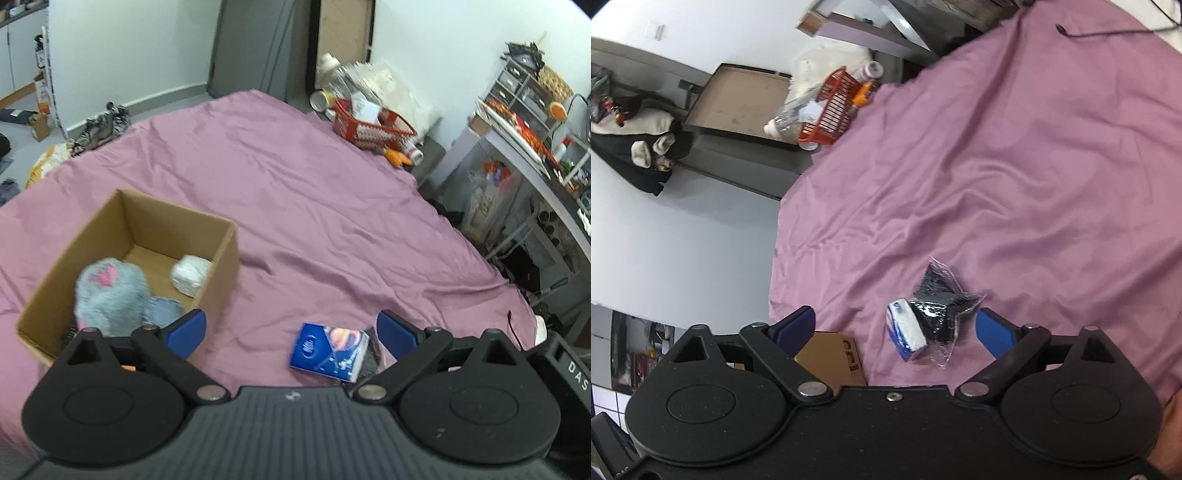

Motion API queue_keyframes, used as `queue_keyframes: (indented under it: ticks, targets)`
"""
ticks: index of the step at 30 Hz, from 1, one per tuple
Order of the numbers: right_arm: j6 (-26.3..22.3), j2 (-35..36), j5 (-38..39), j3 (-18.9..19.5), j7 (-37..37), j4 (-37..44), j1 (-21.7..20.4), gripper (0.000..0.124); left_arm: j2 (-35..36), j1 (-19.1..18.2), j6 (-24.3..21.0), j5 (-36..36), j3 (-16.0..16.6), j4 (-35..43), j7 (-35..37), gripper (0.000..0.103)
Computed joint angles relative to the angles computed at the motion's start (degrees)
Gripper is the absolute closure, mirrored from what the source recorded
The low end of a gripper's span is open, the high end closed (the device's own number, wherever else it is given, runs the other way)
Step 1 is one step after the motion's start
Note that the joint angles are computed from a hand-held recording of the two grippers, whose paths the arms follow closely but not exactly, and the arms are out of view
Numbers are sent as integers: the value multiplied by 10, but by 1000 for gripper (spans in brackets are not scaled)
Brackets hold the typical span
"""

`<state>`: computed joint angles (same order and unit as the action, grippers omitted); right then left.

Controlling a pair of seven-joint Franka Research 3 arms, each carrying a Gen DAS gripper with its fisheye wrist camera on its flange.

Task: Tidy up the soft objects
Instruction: 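Grasp the blue tissue pack with the left gripper while the right grasps the black bag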

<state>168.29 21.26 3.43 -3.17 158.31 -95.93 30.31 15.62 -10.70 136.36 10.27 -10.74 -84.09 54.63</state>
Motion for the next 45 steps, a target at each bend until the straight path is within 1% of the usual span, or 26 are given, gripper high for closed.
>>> queue_keyframes:
  ticks: [2, 4, 8, 10, 13, 16, 19, 20, 23, 25, 27, 28, 29, 31, 33, 36, 39, 43, 45]
  targets:
    - [-1, 2, 5, 0, 6, -3, -1, 37, 13, -4, -4, 2, -1, 11, -3, 5]
    - [-1, 7, 12, 2, 4, -2, -6, 38, 24, -7, -3, -2, -2, 17, -8, 5]
    - [-20, 29, 52, 25, -14, 18, -34, 41, 46, -13, -16, -9, -5, 34, -14, 9]
    - [-25, 37, 71, 30, -12, 23, -39, 42, 57, -14, -19, -16, -9, 43, -6, 9]
    - [-31, 46, 80, 29, -11, 32, -38, 42, 80, -19, -38, -17, -11, 65, 13, 12]
    - [-34, 54, 83, 28, -14, 41, -36, 42, 97, -15, -47, -41, -17, 78, 21, 14]
    - [-43, 60, 63, 5, 7, 49, -20, 42, 116, -21, -56, -42, -14, 92, 23, 14]
    - [-44, 61, 59, 5, 7, 51, -20, 42, 123, -23, -62, -42, -13, 99, 20, 14]
    - [-27, 68, 76, 25, -12, 54, -35, 41, 138, -21, -70, -57, -13, 109, 1, 14]
    - [-26, 75, 80, 26, -17, 61, -35, 41, 147, -22, -72, -58, -12, 116, -1, 14]
    - [-32, 85, 75, 21, -21, 76, -30, 41, 153, -24, -77, -56, -11, 122, -5, 20]
    - [-36, 91, 76, 25, -29, 86, -32, 41, 157, -21, -81, -61, -12, 127, -7, 25]
    - [-39, 97, 80, 31, -39, 94, -36, 41, 156, -17, -78, -69, -14, 124, -9, 34]
    - [-48, 108, 83, 34, -49, 112, -37, 41, 150, -12, -61, -76, -15, 113, -9, 43]
    - [-60, 118, 84, 33, -53, 130, -35, 41, 147, -7, -49, -81, -17, 112, -3, 59]
    - [-83, 136, 87, 36, -62, 158, -36, 41, 152, -3, -55, -86, -17, 130, 3, 71]
    - [-96, 150, 88, 39, -69, 180, -37, 41, 158, 4, -63, -97, -19, 145, 11, 76]
    - [-118, 162, 79, 29, -61, 201, -29, 42, 157, 6, -71, -97, -16, 151, 17, 78]
    - [-147, 172, 61, 21, -62, 223, -22, 54, 152, 6, -72, -95, -16, 146, 21, 81]
